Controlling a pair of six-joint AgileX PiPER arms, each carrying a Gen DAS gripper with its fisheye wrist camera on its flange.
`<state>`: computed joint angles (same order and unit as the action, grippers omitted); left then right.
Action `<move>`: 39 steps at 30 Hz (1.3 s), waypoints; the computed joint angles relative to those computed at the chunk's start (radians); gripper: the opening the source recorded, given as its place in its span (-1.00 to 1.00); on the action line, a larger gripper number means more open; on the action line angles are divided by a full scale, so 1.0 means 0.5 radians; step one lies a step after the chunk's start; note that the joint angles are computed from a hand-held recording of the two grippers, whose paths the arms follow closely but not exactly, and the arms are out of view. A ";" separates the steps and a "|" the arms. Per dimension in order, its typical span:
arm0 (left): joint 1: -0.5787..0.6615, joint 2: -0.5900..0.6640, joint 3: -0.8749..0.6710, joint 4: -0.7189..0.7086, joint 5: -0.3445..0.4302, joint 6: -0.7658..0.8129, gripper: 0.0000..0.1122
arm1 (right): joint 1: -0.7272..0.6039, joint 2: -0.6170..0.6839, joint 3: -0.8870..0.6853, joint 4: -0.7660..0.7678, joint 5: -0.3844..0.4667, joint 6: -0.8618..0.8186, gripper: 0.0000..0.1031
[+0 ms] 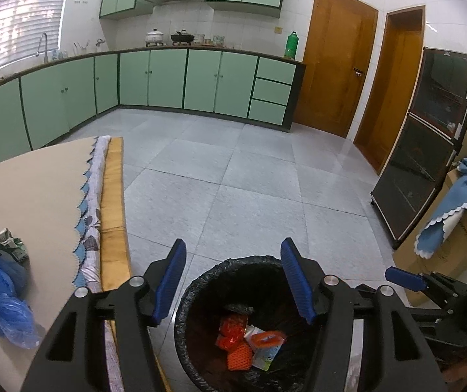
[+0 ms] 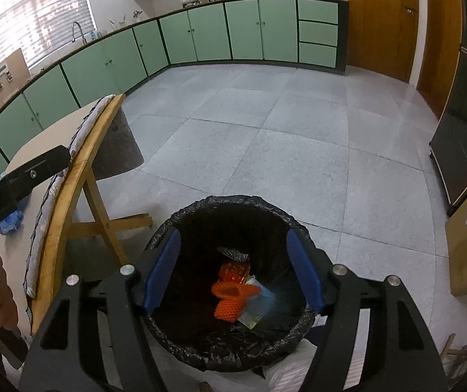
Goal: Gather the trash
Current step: 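Move both tools back to the table toward the white tissue and blue bag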
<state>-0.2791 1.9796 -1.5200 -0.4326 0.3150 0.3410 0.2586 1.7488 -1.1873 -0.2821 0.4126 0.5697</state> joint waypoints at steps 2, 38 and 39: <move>0.001 -0.003 0.006 -0.013 -0.004 0.011 0.06 | -0.004 -0.008 0.002 0.023 -0.006 -0.014 0.28; 1.306 -0.490 0.576 -0.046 -0.226 0.324 0.06 | 0.858 0.732 -1.457 0.140 0.079 -0.115 0.69; 1.315 -0.476 0.563 -0.063 -0.213 0.347 0.06 | 0.878 0.754 -1.502 0.105 0.100 -0.098 0.69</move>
<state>0.3784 1.7415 -1.2386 -0.4642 0.2084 0.5145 0.6975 2.1260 -1.9382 -0.2294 0.4626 0.5208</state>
